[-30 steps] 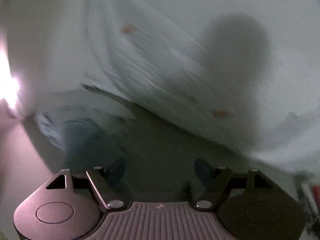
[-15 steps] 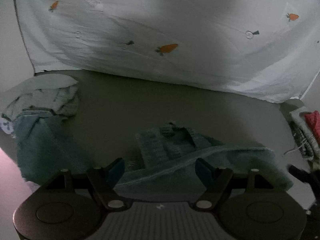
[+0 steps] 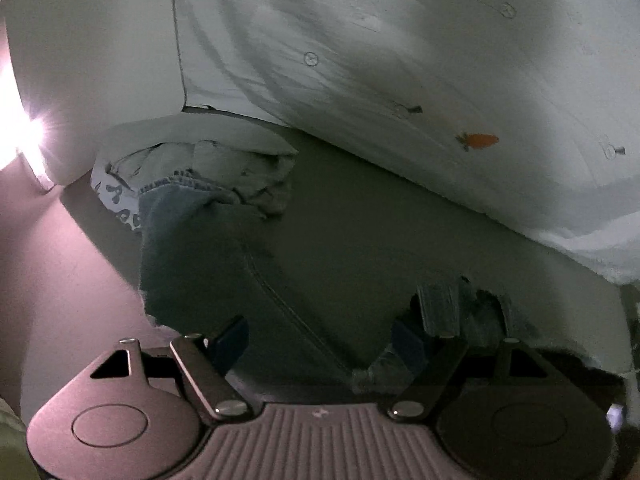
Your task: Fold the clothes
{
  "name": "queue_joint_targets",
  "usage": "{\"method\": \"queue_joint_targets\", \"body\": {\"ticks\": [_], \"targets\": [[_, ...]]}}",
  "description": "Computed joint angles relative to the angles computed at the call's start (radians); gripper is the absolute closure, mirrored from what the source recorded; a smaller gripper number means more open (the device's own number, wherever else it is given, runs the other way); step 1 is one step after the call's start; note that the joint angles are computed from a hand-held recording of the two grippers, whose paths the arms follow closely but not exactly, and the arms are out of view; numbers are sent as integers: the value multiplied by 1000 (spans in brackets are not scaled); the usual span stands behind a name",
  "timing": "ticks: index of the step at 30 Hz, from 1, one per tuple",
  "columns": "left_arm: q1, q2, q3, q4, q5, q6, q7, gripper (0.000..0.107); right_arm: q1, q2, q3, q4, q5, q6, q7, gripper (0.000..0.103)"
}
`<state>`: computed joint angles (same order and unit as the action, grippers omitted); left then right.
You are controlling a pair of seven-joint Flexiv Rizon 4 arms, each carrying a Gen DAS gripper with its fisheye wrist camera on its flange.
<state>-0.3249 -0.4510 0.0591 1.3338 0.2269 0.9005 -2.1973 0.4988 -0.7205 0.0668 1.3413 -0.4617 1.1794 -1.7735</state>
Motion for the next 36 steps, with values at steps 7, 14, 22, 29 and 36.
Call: {"method": "queue_joint_targets", "body": {"ticks": [7, 14, 22, 29, 36], "targets": [[6, -32, -19, -28, -31, 41, 29, 27, 72, 301, -239, 346, -103, 177, 442, 81], [2, -109, -81, -102, -141, 37, 162, 27, 127, 643, -431, 643, -534, -87, 950, 90], [-74, -143, -85, -155, -151, -19, 297, 27, 62, 637, -311, 653, -399, -289, 897, 74], [-99, -88, -53, -83, -138, -7, 257, 26, -20, 606, -226, 665, -430, -242, 903, 62], [-61, -19, -33, 10, -125, -16, 163, 26, -78, 445, -198, 509, -784, 87, 1017, 41]]}}
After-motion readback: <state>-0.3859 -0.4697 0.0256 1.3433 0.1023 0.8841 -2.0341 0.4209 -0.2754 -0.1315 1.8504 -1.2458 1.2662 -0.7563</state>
